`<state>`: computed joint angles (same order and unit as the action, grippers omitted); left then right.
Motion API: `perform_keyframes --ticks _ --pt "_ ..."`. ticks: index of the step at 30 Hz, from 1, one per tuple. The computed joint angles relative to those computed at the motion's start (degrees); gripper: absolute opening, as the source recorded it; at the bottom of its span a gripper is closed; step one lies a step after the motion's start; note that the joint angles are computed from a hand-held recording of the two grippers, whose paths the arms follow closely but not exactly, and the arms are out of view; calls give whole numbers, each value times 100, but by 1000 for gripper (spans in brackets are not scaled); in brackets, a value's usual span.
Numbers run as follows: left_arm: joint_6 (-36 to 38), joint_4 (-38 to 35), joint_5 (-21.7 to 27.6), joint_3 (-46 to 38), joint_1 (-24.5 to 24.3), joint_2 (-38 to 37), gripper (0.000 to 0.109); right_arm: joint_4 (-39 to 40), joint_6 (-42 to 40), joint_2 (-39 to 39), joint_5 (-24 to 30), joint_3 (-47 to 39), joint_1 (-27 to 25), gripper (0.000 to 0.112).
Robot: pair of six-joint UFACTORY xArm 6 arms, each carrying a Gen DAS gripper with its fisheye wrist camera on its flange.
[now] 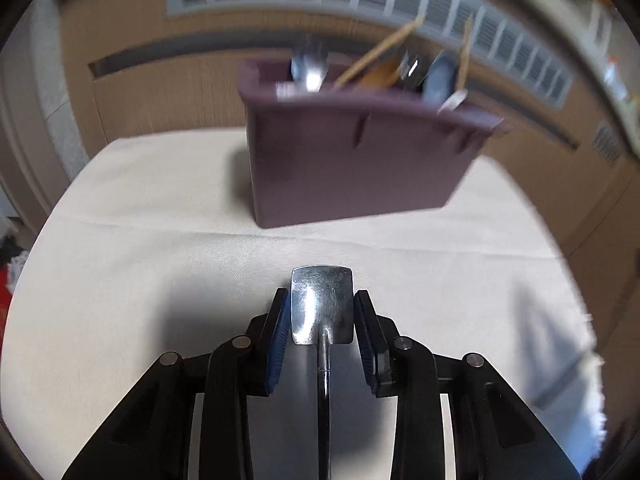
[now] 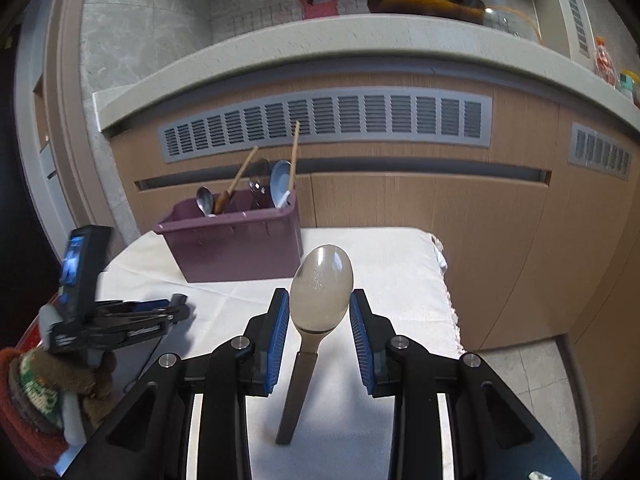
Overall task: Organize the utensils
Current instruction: 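Lift both utensils over the caddy and open both tools to drop them in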
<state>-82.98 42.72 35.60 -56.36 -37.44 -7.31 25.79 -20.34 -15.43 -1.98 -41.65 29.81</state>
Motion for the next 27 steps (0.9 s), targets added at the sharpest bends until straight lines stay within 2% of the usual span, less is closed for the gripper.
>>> perform_keyframes --ticks 5,10,14,17,19,21,23,27 --pt "-1165 1288 367 305 -469 -815 33 -385 299 -105 -40 -3 10 29" --pt "-1708 2240 860 192 -732 -1060 33 -565 481 -127 -56 -101 64 28" --pt "-2112 2843 725 8 -585 -1108 33 -167 183 -47 152 -380 111 28" --pt "-2743 3954 853 -424 -538 -1037 33 126 -137 161 234 -920 130 28" --pt "-2896 4535 1274 -836 -572 -832 33 -26 -100 335 95 -1344 130 28" --pt "-2962 5036 1589 -1221 -537 -574 33 615 -780 559 48 -1898 213 28" --pt "-3366 5707 1787 -1386 -450 -387 33 1132 -1334 929 87 -2594 259 28" --pt "-4211 6405 1756 -1438 -91 -141 33 937 -1264 1698 64 -3531 227 28"
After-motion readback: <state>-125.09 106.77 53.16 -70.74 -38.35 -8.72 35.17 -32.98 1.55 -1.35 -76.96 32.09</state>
